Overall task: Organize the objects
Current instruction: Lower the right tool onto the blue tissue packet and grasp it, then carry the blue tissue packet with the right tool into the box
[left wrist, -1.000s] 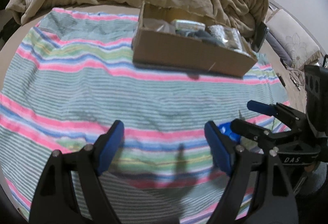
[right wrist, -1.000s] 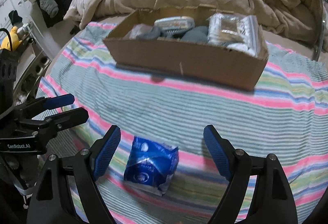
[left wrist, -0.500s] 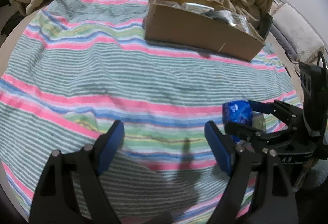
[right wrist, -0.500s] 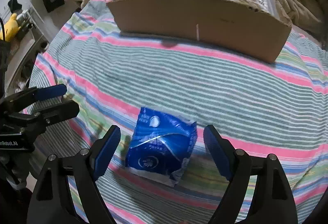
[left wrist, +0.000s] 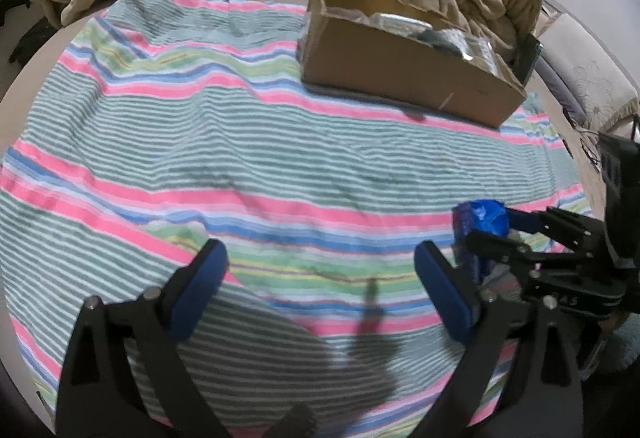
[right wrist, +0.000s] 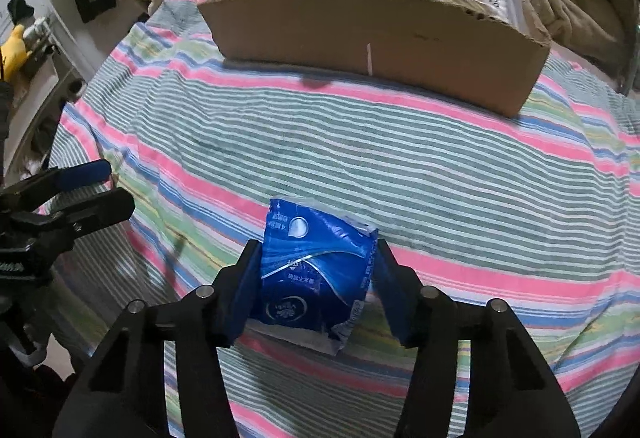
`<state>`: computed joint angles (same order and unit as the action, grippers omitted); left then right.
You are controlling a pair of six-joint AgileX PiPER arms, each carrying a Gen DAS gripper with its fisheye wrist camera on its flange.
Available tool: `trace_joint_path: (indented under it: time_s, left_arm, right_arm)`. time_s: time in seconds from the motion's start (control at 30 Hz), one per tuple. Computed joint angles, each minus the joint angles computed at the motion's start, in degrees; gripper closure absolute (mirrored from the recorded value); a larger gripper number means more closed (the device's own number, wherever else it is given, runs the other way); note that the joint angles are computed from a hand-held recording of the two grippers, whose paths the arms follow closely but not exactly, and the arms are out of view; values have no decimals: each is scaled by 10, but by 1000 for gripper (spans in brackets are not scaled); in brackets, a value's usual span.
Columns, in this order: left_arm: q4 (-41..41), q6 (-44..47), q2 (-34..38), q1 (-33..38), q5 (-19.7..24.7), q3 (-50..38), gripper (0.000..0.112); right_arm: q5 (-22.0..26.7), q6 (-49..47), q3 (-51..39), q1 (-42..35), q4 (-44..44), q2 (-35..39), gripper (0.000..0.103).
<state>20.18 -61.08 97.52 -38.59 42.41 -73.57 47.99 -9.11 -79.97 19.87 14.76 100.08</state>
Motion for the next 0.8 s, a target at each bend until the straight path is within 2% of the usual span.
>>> trace_joint_path:
  time_s: [0.4, 0.8]
  left_arm:
    - [12, 8, -3, 11, 11, -23, 16]
    - [9, 28, 3, 30, 7, -50, 16]
  right_arm:
    - [19, -24, -57, -19, 27, -3, 49]
    - [56, -26, -197, -32, 32, 54, 49]
